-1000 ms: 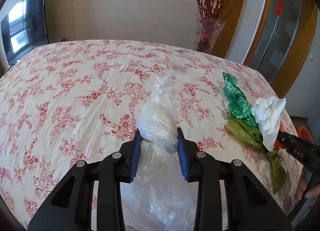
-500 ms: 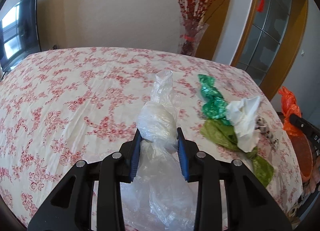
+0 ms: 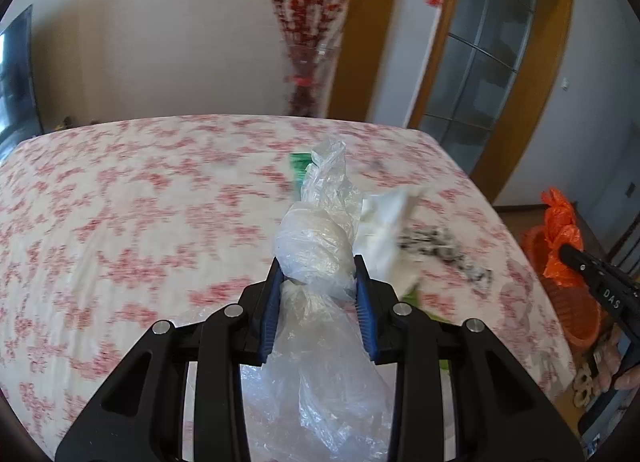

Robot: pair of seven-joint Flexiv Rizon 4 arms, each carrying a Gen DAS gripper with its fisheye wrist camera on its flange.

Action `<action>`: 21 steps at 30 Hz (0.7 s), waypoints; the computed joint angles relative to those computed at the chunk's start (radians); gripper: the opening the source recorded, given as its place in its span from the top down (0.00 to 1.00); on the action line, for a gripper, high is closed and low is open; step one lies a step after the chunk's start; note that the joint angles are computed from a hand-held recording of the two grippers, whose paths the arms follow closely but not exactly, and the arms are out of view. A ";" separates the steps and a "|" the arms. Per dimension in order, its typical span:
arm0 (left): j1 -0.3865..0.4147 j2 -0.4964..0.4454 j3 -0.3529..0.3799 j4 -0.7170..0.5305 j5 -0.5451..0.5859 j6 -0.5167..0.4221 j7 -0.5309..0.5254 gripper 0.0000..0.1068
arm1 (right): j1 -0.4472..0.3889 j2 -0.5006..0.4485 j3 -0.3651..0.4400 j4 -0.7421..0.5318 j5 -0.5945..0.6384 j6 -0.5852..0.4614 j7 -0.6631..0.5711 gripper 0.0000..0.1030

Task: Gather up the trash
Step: 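Carry the clear bag and orange-red bag over the orange basket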

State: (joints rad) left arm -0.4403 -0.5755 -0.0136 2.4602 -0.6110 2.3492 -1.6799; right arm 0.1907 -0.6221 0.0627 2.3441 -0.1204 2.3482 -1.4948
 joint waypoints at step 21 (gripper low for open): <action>-0.079 -0.133 -0.097 -0.372 0.153 -0.181 0.030 0.69 | -0.253 -0.073 -0.044 0.030 -0.082 0.203 0.064 0.87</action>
State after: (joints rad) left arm -0.5194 -0.7080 -0.1103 2.0879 -0.4582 2.1679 -1.6498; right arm -0.0626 -0.6951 0.0182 2.3739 -0.2019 2.5514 -1.4313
